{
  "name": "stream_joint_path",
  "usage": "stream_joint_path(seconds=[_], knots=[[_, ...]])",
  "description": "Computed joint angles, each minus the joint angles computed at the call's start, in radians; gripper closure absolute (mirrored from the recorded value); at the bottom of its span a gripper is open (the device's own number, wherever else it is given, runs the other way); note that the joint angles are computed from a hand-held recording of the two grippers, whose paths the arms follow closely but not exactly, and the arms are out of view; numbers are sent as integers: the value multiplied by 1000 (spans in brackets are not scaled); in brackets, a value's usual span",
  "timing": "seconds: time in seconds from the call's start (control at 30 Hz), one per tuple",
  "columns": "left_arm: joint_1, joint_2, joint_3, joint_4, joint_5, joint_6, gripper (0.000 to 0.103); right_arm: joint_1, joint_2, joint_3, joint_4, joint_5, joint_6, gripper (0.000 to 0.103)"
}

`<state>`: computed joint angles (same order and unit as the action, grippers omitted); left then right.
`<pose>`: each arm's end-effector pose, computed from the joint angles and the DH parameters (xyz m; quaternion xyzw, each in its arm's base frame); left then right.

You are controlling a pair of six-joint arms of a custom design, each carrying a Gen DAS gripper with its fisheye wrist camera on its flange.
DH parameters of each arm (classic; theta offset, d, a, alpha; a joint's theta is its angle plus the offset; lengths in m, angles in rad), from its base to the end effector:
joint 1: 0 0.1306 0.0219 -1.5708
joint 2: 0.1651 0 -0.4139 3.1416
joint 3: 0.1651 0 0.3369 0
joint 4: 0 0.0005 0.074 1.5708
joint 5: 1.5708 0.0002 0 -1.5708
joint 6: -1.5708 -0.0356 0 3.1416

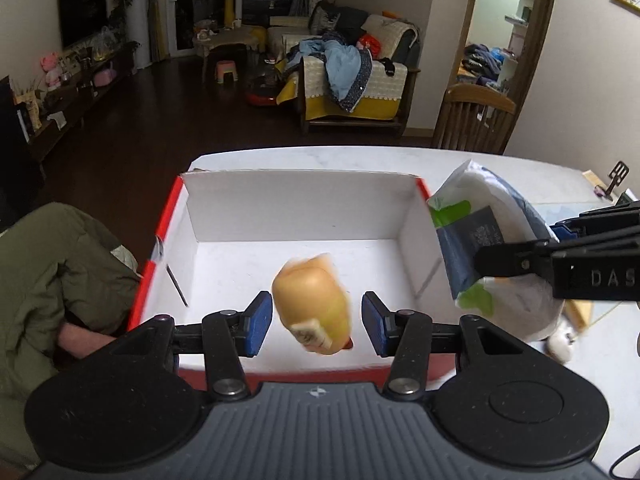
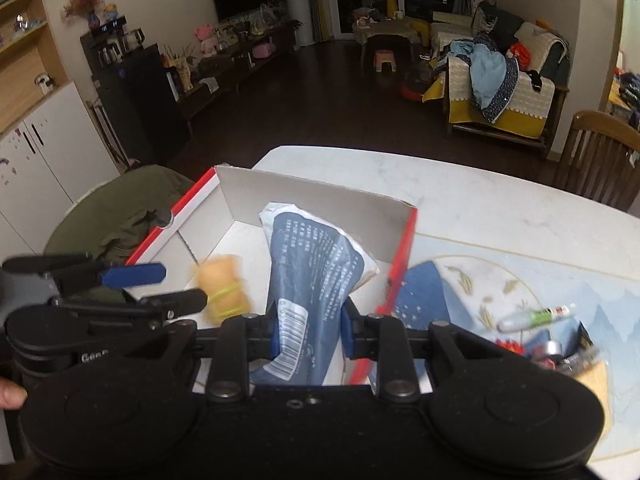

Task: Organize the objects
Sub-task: 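Carry both items over the red box while the left tool releases the cat toy inside, then lower the white-and-navy packet into the box and open the right tool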

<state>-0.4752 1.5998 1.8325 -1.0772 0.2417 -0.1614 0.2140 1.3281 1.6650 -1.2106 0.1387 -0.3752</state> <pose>0.4418 -0.2375 0.5331 0.3311 0.8679 -0.1664 0.3307 0.3703 0.0749 0.5707 0.0991 0.9327 0.0366 0.3449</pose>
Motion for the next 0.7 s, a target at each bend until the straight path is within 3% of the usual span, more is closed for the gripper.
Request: stream_joint_path(seconds=[0.33, 0.7], knots=[[19, 127, 110, -53, -19, -51, 55, -2, 150, 54, -11, 20, -24, 75], [36, 127, 50, -31, 5, -70, 55, 3, 218, 24, -21, 24, -7, 67]])
